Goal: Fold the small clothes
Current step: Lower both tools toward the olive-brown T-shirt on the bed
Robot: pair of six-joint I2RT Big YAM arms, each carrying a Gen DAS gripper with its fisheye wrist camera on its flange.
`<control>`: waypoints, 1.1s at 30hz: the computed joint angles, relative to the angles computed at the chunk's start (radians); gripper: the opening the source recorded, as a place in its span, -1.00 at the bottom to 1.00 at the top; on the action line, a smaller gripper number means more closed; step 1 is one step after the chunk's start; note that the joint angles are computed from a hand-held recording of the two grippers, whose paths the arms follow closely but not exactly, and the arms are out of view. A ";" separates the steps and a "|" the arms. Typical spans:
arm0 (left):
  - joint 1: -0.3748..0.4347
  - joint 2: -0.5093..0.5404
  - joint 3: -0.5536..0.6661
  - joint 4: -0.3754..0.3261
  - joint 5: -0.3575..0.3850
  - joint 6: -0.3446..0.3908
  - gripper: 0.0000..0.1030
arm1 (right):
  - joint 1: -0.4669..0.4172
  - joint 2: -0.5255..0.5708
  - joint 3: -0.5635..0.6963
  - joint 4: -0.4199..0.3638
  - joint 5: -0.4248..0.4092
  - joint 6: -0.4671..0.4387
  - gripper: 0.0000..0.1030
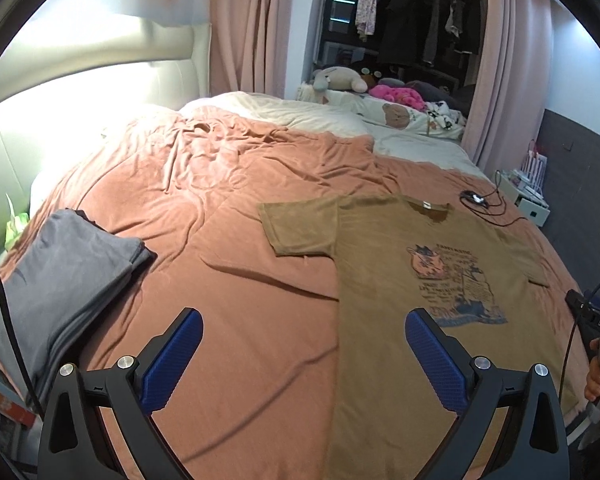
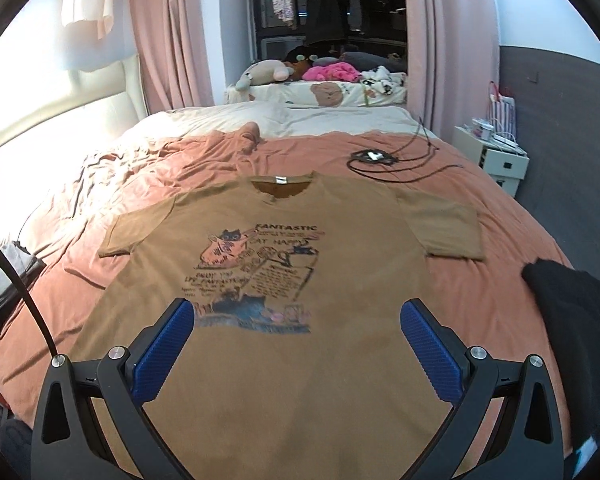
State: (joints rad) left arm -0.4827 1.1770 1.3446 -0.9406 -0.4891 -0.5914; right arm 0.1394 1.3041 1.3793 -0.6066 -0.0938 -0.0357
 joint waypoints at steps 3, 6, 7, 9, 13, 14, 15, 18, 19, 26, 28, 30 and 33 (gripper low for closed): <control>0.041 0.016 0.009 0.016 0.037 0.022 0.97 | 0.013 0.040 0.040 -0.005 0.006 -0.009 1.00; 0.083 0.041 0.023 0.035 0.072 0.047 0.95 | 0.025 0.088 0.095 -0.023 0.004 -0.014 1.00; 0.099 0.050 0.028 0.042 0.088 0.052 0.93 | 0.030 0.102 0.112 -0.028 0.003 -0.017 1.00; 0.134 0.068 0.037 0.059 0.131 0.056 0.84 | 0.038 0.132 0.148 -0.042 -0.002 -0.027 1.00; 0.194 0.126 0.082 0.055 0.193 0.065 0.61 | 0.051 0.208 0.240 -0.083 -0.028 -0.048 1.00; 0.208 0.144 0.096 0.054 0.208 0.069 0.59 | 0.052 0.230 0.266 -0.097 -0.040 -0.050 1.00; 0.220 0.160 0.107 0.053 0.221 0.070 0.59 | 0.052 0.248 0.288 -0.108 -0.049 -0.053 0.95; 0.265 0.208 0.141 0.059 0.284 0.068 0.48 | 0.053 0.310 0.363 -0.157 -0.077 -0.062 0.81; 0.278 0.228 0.158 0.056 0.301 0.067 0.47 | 0.052 0.337 0.396 -0.179 -0.092 -0.064 0.75; 0.344 0.387 0.308 0.019 0.392 0.095 0.44 | 0.057 0.533 0.670 -0.351 -0.140 -0.082 0.54; 0.357 0.430 0.350 0.010 0.404 0.106 0.41 | 0.061 0.582 0.745 -0.387 -0.142 -0.081 0.53; 0.370 0.475 0.385 0.009 0.423 0.114 0.38 | 0.065 0.644 0.841 -0.434 -0.148 -0.079 0.49; 0.391 0.545 0.440 -0.013 0.457 0.124 0.21 | 0.074 0.736 0.988 -0.504 -0.166 -0.076 0.37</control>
State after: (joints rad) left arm -0.0920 1.7223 1.7846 -0.9537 -0.0320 -0.4677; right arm 0.2134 2.0404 2.3672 -1.1106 -0.2594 -0.1120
